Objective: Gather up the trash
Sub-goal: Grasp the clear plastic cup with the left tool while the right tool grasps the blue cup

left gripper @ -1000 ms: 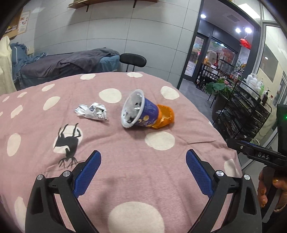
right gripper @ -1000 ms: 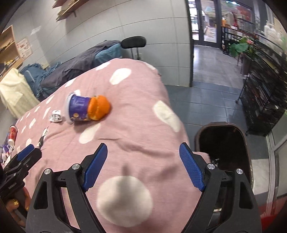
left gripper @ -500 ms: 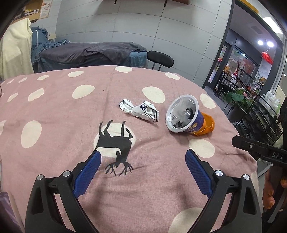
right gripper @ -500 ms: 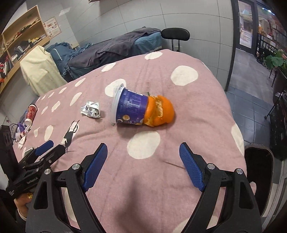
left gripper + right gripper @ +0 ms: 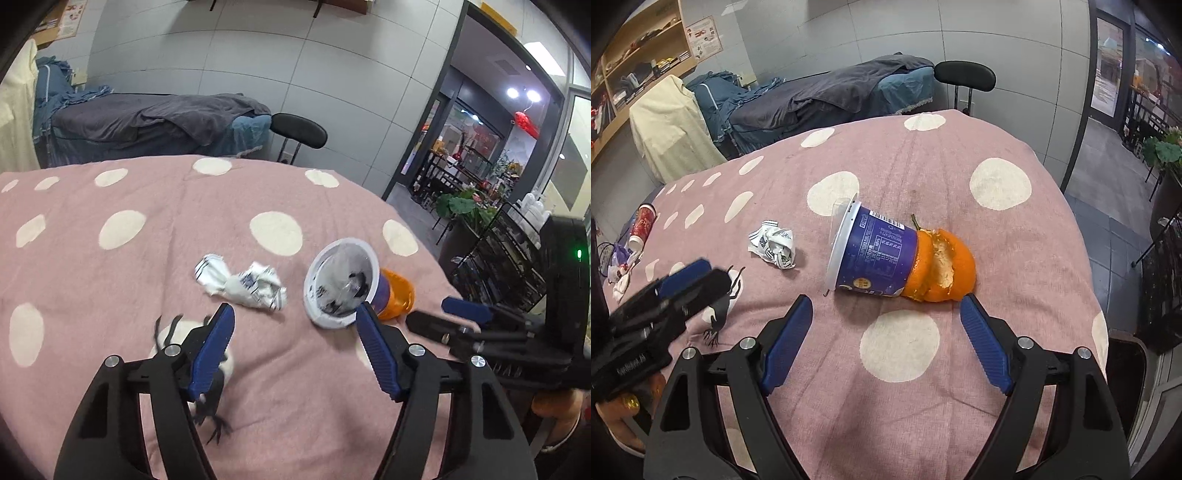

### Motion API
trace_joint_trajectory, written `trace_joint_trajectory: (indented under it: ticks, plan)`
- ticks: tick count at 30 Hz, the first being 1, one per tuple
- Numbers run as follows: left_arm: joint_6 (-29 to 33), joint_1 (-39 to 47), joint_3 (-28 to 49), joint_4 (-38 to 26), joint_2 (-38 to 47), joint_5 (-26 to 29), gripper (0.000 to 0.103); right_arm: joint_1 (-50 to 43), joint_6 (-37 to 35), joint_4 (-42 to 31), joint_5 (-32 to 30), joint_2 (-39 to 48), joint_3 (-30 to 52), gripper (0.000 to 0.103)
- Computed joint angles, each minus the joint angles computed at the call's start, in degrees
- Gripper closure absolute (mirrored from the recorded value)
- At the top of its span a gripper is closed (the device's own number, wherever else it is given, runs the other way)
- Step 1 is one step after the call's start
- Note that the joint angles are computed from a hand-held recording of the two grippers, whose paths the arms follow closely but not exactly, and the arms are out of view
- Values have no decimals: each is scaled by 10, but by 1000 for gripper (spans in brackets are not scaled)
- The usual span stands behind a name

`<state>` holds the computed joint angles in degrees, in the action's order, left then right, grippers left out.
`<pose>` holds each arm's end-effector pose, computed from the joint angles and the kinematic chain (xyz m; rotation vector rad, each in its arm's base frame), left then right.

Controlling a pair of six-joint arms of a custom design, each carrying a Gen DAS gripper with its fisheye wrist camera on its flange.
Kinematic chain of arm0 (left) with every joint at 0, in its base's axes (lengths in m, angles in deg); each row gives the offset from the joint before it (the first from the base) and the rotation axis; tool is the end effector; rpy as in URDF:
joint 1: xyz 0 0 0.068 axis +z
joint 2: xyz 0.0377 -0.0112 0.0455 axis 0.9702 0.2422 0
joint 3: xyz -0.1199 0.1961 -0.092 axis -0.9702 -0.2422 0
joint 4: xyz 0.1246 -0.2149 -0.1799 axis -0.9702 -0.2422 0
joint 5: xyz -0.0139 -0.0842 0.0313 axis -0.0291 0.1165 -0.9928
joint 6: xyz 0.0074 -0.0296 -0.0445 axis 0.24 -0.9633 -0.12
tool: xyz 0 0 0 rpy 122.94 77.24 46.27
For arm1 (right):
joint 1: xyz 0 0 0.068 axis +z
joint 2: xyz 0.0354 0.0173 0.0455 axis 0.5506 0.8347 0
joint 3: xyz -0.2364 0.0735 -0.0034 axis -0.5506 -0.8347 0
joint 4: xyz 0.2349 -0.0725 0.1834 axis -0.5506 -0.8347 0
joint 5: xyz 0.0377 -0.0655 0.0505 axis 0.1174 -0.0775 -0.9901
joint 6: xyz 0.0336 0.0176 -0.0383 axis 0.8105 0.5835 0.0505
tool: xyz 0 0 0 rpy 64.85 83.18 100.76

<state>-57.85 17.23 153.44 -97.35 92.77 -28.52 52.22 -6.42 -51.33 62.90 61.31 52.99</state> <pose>0.1643 -0.2380 0.3843 -0.0148 2.2554 -0.4241 0.2174 0.0780 0.3821 -0.2955 2.4748 0.3251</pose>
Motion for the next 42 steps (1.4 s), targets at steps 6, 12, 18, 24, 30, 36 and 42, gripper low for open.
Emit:
trace_joint_trajectory:
  ticks: [6,12,18,24,30,36,42]
  plan:
    - [79,78,56,56,93,118,46,3,-7,-10,15,-13,-6,21]
    - [110,111,75,81,151,193,60,-14,-19,-16,14,-25,-10,21]
    - [122,120,59,118,144,233,95,-34,-20,-10,5,-21,-12,21]
    - [107,105,32,125,91,178,100,-32,-14,-5,-1,-13,-10,21]
    - [82,86,7,106,11,99,100,12,-3,11,10,4,4,21]
    - [44,38,-7,57,-42,0,100,41,2,37,20,76,34,22]
    - [9,8,-38,43,-67,-34,100,30,19,44,14,152,69,28]
